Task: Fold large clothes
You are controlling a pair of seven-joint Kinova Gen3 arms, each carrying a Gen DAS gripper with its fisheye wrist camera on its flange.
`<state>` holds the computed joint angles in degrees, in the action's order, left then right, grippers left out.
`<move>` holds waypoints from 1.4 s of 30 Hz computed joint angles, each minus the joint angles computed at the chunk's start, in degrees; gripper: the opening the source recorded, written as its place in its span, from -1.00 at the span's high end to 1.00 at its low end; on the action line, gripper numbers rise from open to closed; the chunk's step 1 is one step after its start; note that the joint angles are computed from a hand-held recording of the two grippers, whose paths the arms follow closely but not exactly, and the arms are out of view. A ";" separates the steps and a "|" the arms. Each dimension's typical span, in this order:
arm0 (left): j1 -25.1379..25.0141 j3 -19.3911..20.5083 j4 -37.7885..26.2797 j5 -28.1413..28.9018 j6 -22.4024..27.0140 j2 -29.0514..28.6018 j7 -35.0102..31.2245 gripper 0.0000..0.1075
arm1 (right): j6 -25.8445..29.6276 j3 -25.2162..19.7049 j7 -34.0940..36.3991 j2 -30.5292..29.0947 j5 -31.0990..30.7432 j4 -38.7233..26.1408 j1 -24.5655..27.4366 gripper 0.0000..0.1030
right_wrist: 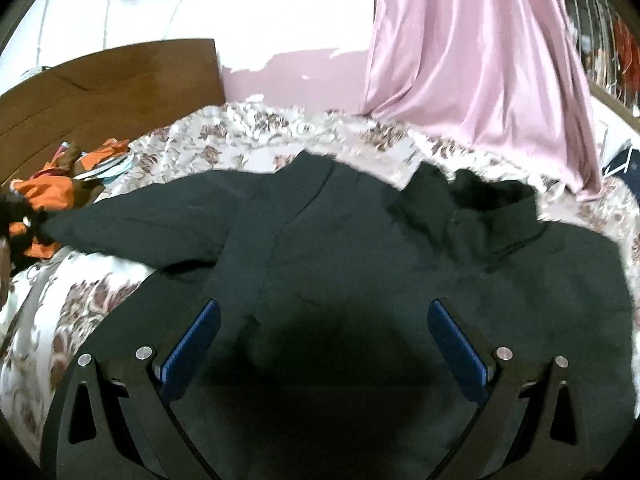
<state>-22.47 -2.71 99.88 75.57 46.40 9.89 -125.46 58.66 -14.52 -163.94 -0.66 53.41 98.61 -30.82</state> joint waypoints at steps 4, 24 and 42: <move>2.35 1.23 -2.42 -2.54 -2.37 -6.39 -1.60 0.87 | 2.94 -1.20 -2.32 -6.70 -2.46 3.47 1.74 -0.97; 36.96 10.34 -11.43 -28.56 -15.25 -13.86 -0.45 0.87 | 0.29 -4.51 -5.33 -28.44 -10.82 20.99 17.30 -0.98; 47.51 18.32 -15.57 -56.69 -0.70 -1.71 19.71 0.82 | -15.36 -0.37 -1.56 -32.30 -18.03 31.35 30.71 -0.98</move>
<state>25.04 15.61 84.32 18.88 45.70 8.17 -105.75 43.31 -14.88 -165.49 -32.96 35.38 129.96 -0.11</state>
